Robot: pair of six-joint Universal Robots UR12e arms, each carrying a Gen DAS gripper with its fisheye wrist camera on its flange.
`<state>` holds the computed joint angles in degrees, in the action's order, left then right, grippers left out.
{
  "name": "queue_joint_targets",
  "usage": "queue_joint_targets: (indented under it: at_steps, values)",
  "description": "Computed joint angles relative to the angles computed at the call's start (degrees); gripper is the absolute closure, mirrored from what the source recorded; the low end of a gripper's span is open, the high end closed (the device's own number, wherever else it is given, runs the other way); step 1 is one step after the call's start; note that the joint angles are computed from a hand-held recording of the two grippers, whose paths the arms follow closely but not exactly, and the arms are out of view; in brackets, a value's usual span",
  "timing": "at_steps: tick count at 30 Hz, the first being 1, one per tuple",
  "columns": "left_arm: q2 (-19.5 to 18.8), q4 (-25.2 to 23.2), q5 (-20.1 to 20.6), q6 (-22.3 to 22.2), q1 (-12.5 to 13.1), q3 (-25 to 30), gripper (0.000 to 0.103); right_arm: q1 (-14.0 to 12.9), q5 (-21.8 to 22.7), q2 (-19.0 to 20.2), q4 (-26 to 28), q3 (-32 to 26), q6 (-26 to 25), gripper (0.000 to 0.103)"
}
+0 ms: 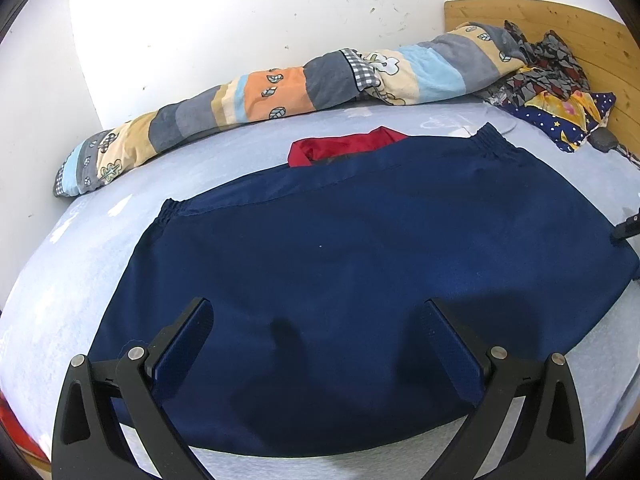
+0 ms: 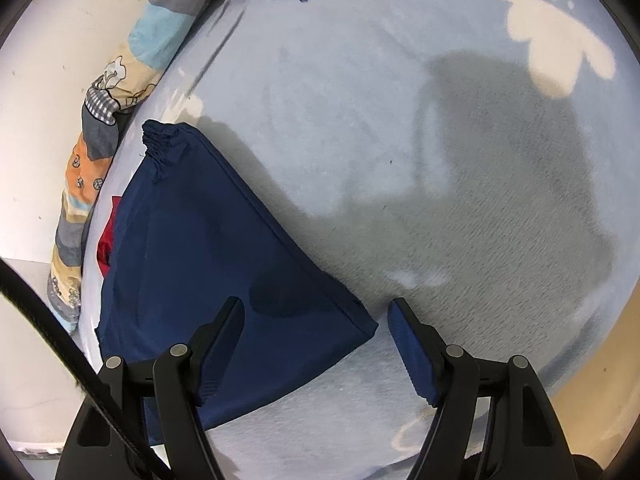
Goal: Fold large clothes
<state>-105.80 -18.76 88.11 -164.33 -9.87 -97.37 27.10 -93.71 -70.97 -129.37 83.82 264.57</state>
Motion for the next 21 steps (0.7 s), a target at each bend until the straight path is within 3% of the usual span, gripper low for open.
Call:
queue_joint_targets:
  at_steps: [2, 5, 8, 13, 16, 21]
  values:
    - [0.01, -0.32, -0.08, -0.05, 0.05, 0.07, 0.0, 0.69, -3.45, 0.4, 3.05, -1.87, -1.12, 0.025]
    - [-0.07, -1.25, -0.09, -0.2, 0.11, 0.26, 0.0, 3.04, -14.52, 2.67, 12.55, -8.56, -5.96, 0.025]
    - [-0.17, -2.03, -0.05, -0.33, 0.17, 0.42, 0.0, 4.14, -17.73, 4.25, 11.0, -11.22, -11.35, 0.025]
    - [-0.36, -3.29, -0.05, -0.45, 0.31, 0.65, 0.0, 4.31, -10.53, 7.24, 5.84, -13.74, -20.84, 0.025]
    - [-0.52, -5.08, -0.75, -1.25, 0.56, 1.14, 0.0, 2.99, 1.04, 8.46, 1.09, -12.65, -22.91, 0.025]
    - [-0.54, -6.18, -1.19, -2.16, 0.78, 1.32, 0.0, 2.98, 1.38, 9.58, 5.52, -14.55, -23.6, 0.025]
